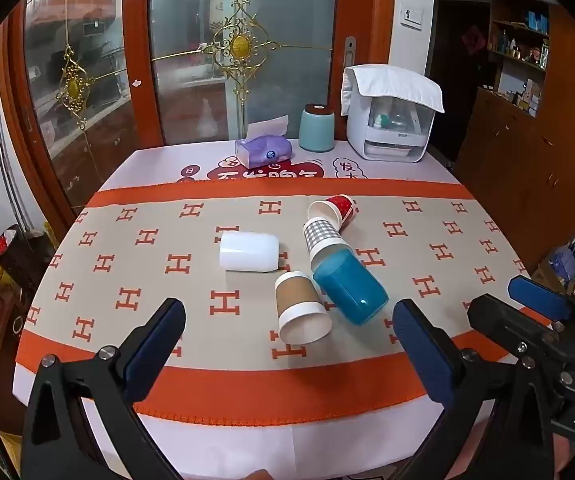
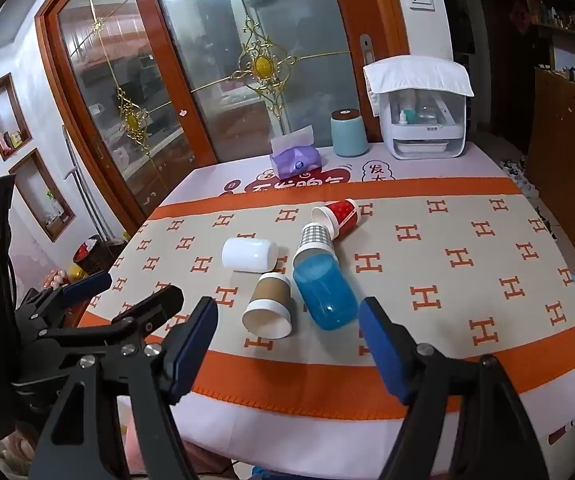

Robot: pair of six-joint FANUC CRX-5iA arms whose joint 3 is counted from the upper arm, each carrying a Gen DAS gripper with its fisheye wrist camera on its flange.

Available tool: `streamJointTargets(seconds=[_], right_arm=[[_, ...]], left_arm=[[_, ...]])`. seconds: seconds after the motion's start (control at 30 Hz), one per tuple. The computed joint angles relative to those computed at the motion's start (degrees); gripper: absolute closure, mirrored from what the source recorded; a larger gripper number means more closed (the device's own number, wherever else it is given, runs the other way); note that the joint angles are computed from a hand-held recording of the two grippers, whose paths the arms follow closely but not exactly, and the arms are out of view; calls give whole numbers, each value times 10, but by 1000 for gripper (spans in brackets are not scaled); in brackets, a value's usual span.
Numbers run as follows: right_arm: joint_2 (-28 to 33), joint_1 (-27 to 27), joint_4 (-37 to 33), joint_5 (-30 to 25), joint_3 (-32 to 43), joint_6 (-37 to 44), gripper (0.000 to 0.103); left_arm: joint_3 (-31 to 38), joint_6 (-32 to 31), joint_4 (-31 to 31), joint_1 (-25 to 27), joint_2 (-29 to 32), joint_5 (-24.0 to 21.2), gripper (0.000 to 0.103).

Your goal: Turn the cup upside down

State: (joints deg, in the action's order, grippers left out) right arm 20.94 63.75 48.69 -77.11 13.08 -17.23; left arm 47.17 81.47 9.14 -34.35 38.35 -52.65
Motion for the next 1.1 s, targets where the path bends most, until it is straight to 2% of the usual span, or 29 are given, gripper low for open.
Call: streamJointTargets(seconds=[0.13,0.3,0.5,0.83,1.1], right_arm=[[-6,3,13,8,-15,-17,29],[10,3,1,-12,18,7,29],[5,2,3,-7,6,2,29],[2,3,3,-8,3,0,29],[4,2,3,-8,6,2,29]], left_arm=[[0,0,-1,0,-1,-2,0],[7,5,-8,-1,1,-9,1],[-7,-1,-3,1,-3,-3,1],[41,9,-5,0,20,-39,1],[37,12,-9,0,19,-35,1]])
